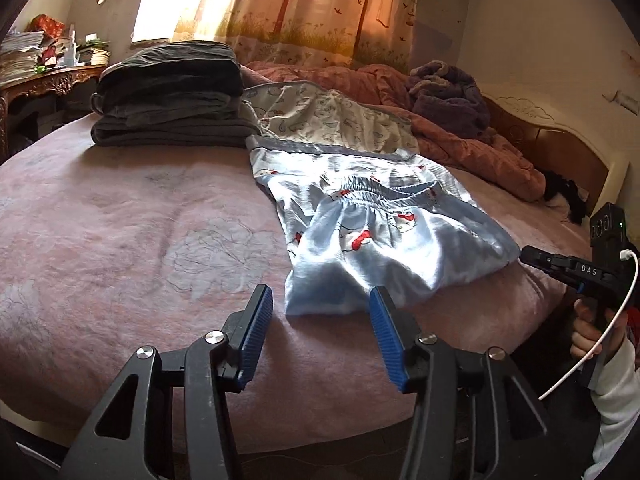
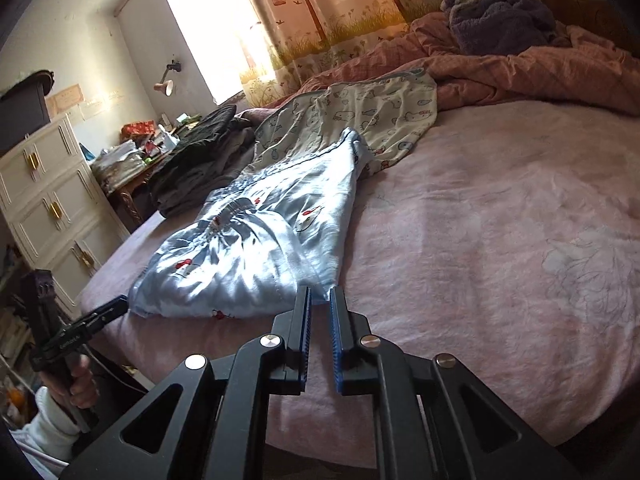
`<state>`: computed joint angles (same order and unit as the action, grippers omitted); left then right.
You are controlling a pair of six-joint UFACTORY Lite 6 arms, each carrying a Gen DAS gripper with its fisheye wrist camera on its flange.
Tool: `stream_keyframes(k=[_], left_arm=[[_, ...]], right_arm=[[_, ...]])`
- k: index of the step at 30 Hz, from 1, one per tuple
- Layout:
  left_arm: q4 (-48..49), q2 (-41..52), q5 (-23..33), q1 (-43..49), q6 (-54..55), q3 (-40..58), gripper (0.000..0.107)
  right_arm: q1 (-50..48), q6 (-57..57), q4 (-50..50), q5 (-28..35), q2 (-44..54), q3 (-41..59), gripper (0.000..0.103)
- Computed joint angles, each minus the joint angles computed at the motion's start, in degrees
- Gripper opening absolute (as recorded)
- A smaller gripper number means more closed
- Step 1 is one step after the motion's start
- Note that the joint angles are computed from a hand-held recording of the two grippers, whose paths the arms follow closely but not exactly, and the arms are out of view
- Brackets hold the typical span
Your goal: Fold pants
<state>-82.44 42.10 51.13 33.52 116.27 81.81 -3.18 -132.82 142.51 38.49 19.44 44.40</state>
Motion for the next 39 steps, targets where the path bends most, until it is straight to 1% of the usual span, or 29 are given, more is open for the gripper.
stream_keyframes(k=[1,2,4,5,6,8,9,10,11,12,13,15,18,19,21,23,24,25,26,28,30,31,32,33,39], left_arm=[[-0.47,-0.26,-1.29,-0.66,0.16,-0.56,0.049],[-0.36,-0.17,-2.23,-1.18,-0.31,-0.54,0.049],[-0.74,-0.15,-3.74,-2.04,-0.51,-0.61,0.048],[-1.09,-0.09,-4.13,-2.27,-0.3,-0.57,0.043],[-1.34,-0.05,-4.51,-2.56,-0.36,-0.52,0.028],[0.32,1.09,-4.16,-2.81,-2.63,1.0,0.012],[1.21,1.65,-3.68,-2.88,-3.87,1.77,0.008],[1.01,1.61,-3.62,-2.92,-3.73,1.71,0.007],[0.3,1.21,-3.71,-2.9,-2.56,1.19,0.006],[-1.08,0.48,-3.94,-2.87,-0.57,0.06,0.005],[-3.16,-0.53,-4.21,-2.72,2.0,-1.42,0.005],[-7.7,-2.79,-3.71,-2.08,7.32,-4.74,0.004],[-16.01,-6.71,-1.07,-0.81,17.25,-10.65,0.004],[-17.81,-7.73,-0.81,-0.83,20.18,-12.24,0.004],[-20.24,-8.44,-4.24,-2.48,24.25,-13.56,0.004],[-21.01,-7.13,-9.2,-4.7,25.02,-12.7,0.004],[-20.77,-6.47,-11.01,-5.46,24.94,-12.15,0.004],[-21.17,-6.23,-11.39,-5.56,25.77,-12.21,0.004],[-21.9,-6.64,-11.04,-5.42,27.08,-12.88,0.004],[-23.09,-7.37,-10.13,-4.83,29.66,-14.06,0.005],[-23.79,-7.57,-10.35,-4.6,30.71,-14.48,0.011],[-23.84,-7.78,-10.57,-4.37,30.43,-14.62,0.013],[-23.6,-7.87,-10.24,-3.86,29.61,-14.54,0.018],[-23.07,-7.99,-9.5,-3.13,28.56,-14.46,0.021],[-25.03,-9.0,-8.53,-0.66,29.15,-15.28,0.024]], right_arm=[[-0.52,2.03,-1.5,0.74,0.79,0.65,0.032],[-0.96,3.66,-2.55,1.8,1.45,0.96,0.045],[-1.67,6.08,-4.28,3.01,2.42,1.77,0.045],[-1.96,7.5,-5.59,3.44,3.23,2.6,0.045],[-2.25,9.17,-7.08,3.72,4.15,3.71,0.045],[-2.94,14.03,-11.12,4.81,7.0,6.75,0.032],[-3.32,16.6,-12.97,5.69,8.6,8.24,0.029],[-3.34,17.61,-13.12,6.09,9.5,8.96,0.017],[-3.53,17.96,-12.81,6.59,10.03,9.18,0.002],[-3.78,17.44,-11.54,7.9,10.01,8.44,0.002],[-4.04,16.34,-9.92,9.41,9.66,7.39,0.002],[-3.7,11.53,-4.95,10.49,7.04,4.4,0.002],[-2.09,2.15,2.99,11.12,1.23,-0.63,0.001],[-1.23,-0.39,5.18,10.73,-0.1,-1.65,0.001],[1.02,-4.89,9.66,5.94,-0.9,-1.25,0.001],[2.27,-5.5,11.0,0.63,1.15,1.37,0.001],[2.51,-5.01,10.87,-1.05,2.53,2.56,0.001],[2.38,-5.07,10.91,-1.41,3.31,2.87,0.001],[2.48,-6.13,11.88,-1.83,3.4,2.85,0.001],[3.56,-12.61,18.34,-3.14,2.4,2.22,0.001],[4.97,-21.23,27.64,-4.05,1.38,1.29,0.001],[5.04,-23.28,29.74,-4.28,0.71,0.85,0.001],[4.99,-24.29,30.49,-4.33,0.15,0.45,0.001],[4.83,-25.03,30.73,-4.14,-0.63,-0.17,0.001],[5.82,-30.11,34.72,-4.32,-3.67,-2.33,0.002]])
